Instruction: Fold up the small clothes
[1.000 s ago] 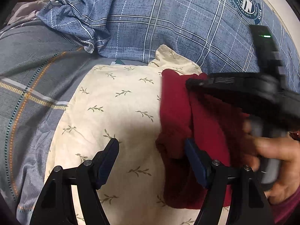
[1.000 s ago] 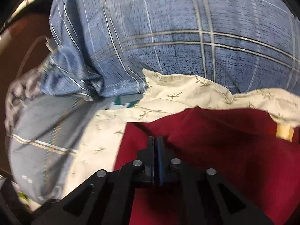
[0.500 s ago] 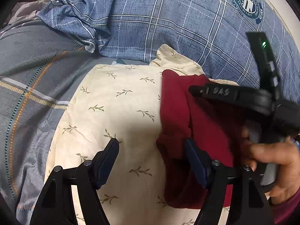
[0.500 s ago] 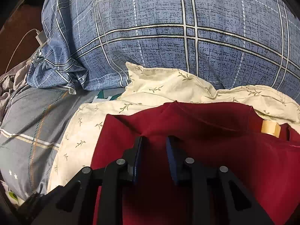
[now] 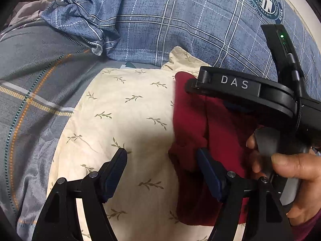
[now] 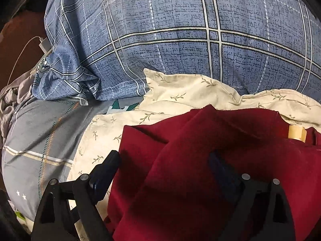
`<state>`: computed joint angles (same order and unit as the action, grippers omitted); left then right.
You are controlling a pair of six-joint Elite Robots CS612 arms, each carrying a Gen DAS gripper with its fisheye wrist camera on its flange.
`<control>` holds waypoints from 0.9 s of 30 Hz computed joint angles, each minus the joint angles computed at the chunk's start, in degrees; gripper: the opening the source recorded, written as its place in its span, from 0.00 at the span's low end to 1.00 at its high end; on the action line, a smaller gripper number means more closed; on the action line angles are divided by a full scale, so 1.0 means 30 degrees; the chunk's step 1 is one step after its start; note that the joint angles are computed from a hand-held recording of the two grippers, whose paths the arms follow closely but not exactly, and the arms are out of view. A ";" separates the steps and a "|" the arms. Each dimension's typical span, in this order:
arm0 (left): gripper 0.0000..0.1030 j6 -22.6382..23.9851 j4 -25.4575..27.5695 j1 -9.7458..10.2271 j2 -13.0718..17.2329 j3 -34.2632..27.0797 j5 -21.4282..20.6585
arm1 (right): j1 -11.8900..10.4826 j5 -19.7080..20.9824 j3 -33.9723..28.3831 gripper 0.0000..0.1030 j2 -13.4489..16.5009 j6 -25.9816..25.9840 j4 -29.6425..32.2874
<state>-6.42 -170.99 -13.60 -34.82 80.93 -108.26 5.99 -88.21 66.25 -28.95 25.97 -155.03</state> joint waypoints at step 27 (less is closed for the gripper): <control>0.80 0.0364 0.0436 0.0500 0.0466 -0.0617 -0.3541 | -0.0563 0.0980 0.0752 0.16 -0.0531 -0.1079 -0.0540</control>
